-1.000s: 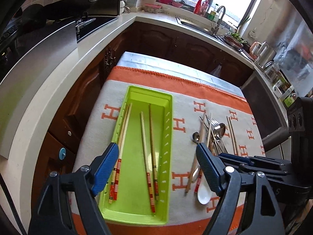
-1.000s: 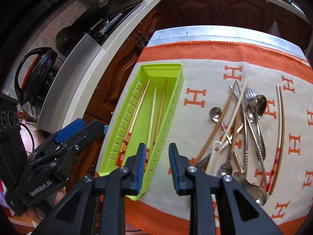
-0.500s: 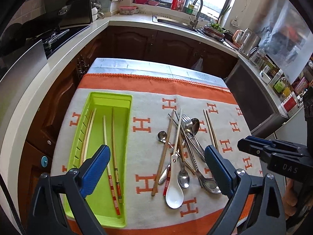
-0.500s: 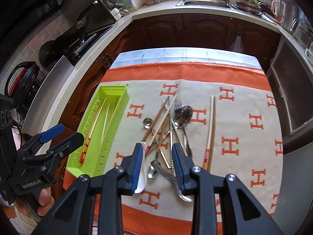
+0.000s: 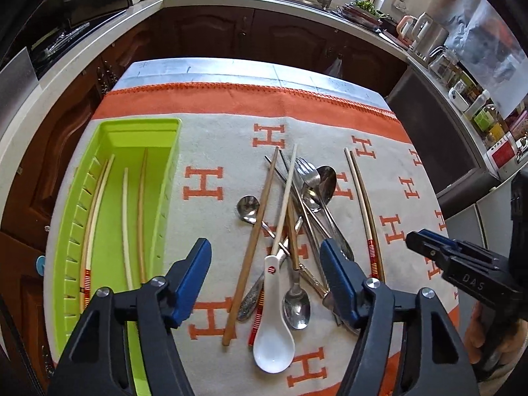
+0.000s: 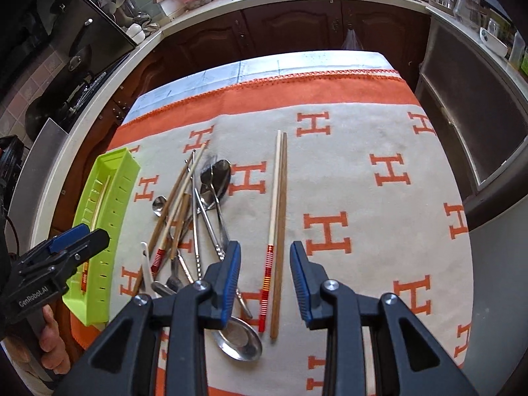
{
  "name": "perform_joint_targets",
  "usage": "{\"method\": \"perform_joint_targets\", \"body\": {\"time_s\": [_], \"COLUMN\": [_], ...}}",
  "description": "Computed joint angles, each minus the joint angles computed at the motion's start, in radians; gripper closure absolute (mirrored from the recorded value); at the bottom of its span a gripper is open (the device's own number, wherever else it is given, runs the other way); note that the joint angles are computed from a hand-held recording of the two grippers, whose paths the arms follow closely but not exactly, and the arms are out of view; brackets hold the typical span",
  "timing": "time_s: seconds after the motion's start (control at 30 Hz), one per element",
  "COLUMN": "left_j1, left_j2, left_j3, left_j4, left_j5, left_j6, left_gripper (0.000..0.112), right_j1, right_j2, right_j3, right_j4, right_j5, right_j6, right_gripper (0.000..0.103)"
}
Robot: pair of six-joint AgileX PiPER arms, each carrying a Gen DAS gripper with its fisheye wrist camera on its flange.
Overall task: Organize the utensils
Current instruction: 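Close the right tool on a chopstick while the left tool grasps another chopstick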
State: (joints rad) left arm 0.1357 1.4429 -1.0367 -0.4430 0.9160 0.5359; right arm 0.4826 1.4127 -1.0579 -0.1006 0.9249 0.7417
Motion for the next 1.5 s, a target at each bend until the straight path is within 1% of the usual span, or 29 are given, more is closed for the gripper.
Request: {"method": "perform_joint_targets", "body": {"time_s": [0.13,0.23,0.3,0.4,0.5,0.7,0.87,0.97,1.03,1.1,1.17,1.23,1.33,1.5], "left_j1": [-0.054,-0.104,-0.135,-0.168,-0.193,-0.211,-0.231,-0.258,-0.277,-0.299,-0.332,-0.359,-0.389,-0.446], "left_j2": [0.013,0.021,0.031,0.044,0.058,0.076,0.089,0.095,0.102,0.109,0.12,0.144,0.189,0.27], "left_j3": [0.019,0.025,0.026,0.022,0.014,0.004,-0.006,-0.017,-0.028,-0.038,-0.047,-0.06,-0.078,-0.097], "left_j4": [-0.026,-0.013,0.0,0.015,0.028,0.032,0.036,0.04,0.035,0.028,0.028,0.009,-0.028,-0.002], "left_j5": [-0.037,-0.069,-0.086,-0.101,-0.112,-0.118,-0.118,-0.121,-0.12,-0.122,-0.135,-0.137,-0.141,-0.181], "left_j6": [-0.011,-0.043,-0.065,-0.091,-0.121,-0.136,-0.15,-0.161,-0.163,-0.161,-0.165,-0.159,-0.151,-0.223], "left_gripper": [0.057,0.059,0.059,0.059,0.059,0.059,0.059,0.059,0.059,0.059,0.067,0.071,0.071,0.071], "right_j1": [-0.032,-0.041,-0.036,-0.038,-0.037,-0.055,-0.009,0.016,0.015,-0.015,-0.063,-0.089,-0.122,-0.157], "right_j2": [0.015,0.036,0.056,0.06,0.071,0.09,0.116,0.125,0.114,0.091,0.064,0.031,-0.02,-0.106], "right_j3": [0.092,0.133,0.146,0.169,0.164,0.156,0.137,0.135,0.153,0.179,0.207,0.236,0.28,0.35], "right_j4": [0.029,0.035,0.015,0.013,0.002,0.069,-0.026,-0.096,-0.106,-0.057,0.025,0.042,0.072,0.122], "right_j5": [-0.095,-0.145,-0.159,-0.195,-0.2,-0.214,-0.21,-0.211,-0.231,-0.261,-0.284,-0.287,-0.292,-0.291], "right_j6": [-0.034,-0.06,-0.062,-0.083,-0.091,-0.168,-0.076,-0.008,0.021,-0.003,-0.051,-0.045,-0.036,-0.048], "right_gripper": [0.074,0.086,0.09,0.091,0.091,0.091,0.092,0.095,0.096,0.096,0.097,0.097,0.097,0.097]}}
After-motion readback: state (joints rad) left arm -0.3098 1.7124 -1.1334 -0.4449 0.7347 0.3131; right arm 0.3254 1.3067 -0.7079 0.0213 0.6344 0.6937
